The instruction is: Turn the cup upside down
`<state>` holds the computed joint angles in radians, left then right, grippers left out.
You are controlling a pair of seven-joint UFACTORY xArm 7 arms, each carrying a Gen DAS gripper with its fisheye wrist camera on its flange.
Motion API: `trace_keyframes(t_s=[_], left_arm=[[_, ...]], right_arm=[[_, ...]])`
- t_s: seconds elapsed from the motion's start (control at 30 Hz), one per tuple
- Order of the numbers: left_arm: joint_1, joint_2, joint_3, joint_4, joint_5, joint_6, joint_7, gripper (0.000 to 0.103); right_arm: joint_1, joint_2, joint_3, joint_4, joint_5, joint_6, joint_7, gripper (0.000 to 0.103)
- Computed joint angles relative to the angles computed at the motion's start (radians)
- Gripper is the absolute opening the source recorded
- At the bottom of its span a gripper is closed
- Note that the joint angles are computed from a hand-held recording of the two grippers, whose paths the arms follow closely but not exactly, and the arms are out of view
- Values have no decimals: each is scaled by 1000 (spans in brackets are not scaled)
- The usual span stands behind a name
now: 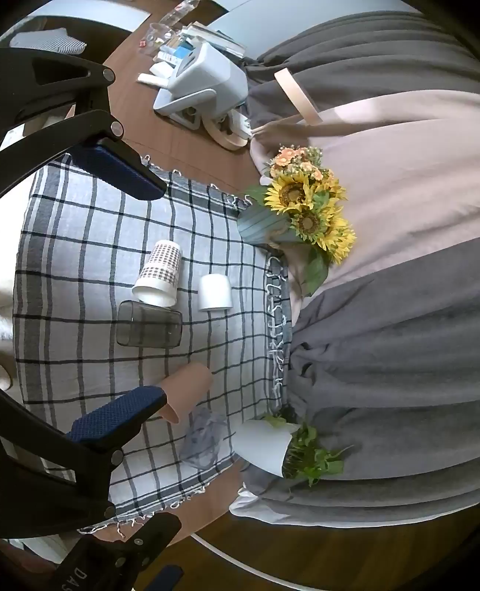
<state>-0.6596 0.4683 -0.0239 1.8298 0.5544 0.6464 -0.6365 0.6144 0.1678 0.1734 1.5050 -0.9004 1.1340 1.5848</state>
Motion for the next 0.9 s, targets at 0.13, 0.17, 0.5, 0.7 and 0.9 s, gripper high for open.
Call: trace_keyframes(t_s=[0.13,0.17,0.5,0.7,0.9], left_arm=[[0,-1,1,-2,1,-3,-2,103],[-1,-2,1,-4,3,-5,-4,103],[3,0,-4,0,-2,1,0,103],[1,-1,-1,-1,-1,1,0,103],[0,-1,0,-2,1,-2,-1,103]], right_arm=[[1,1,0,1,1,6,-6,98],[2,1,0,1,0,8,-6,98],[-1,-1,0,0,5,5,-8,98],[-2,-1,0,1,6,5,-10,98],[-3,-2,0,-1,7,1,-8,98]])
